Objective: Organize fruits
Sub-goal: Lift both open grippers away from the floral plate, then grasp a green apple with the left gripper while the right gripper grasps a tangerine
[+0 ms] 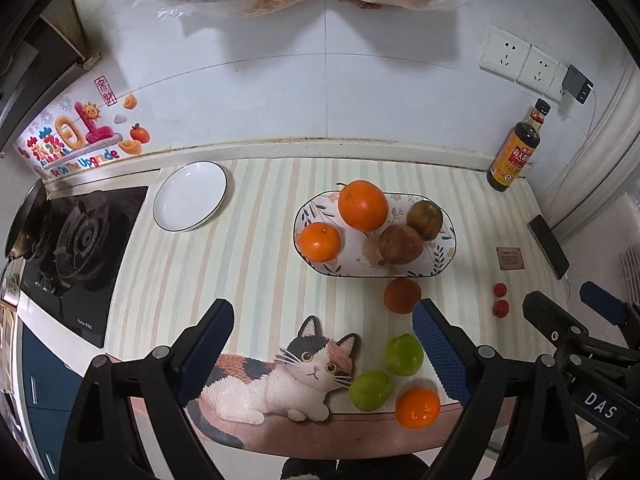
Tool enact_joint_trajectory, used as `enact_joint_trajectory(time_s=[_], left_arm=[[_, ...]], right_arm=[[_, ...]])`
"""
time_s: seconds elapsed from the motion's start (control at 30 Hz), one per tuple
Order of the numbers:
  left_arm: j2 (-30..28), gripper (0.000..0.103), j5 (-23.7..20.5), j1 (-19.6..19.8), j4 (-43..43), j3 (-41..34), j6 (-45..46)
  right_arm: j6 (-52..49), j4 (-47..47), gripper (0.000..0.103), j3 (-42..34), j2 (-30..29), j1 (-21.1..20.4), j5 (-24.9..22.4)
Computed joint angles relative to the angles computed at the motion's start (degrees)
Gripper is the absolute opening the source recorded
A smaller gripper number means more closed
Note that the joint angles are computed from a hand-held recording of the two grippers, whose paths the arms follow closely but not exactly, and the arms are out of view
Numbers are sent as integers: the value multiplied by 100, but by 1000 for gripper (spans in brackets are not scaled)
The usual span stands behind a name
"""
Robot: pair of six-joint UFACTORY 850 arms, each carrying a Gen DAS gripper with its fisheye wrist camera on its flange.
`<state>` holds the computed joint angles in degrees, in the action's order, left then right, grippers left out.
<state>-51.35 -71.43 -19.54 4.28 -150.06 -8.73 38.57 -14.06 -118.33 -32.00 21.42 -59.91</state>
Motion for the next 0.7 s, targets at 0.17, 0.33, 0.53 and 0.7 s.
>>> enact_joint_trajectory(time_s=[0.17,0.33,0.53,0.7], left_arm=[[346,102,323,7,176,873,-65],[611,102,358,56,228,1817,-116],[702,102,352,21,421,2545,-243],[463,102,112,-37,-14,2416,325]], right_arm=[[-524,890,94,541,101,-147,216],[-1487,2586,92,1488,-4,-331,27],[-2022,3739,70,2267,-270,-435,72],[-2226,3664,67,2407,-257,-405,229]])
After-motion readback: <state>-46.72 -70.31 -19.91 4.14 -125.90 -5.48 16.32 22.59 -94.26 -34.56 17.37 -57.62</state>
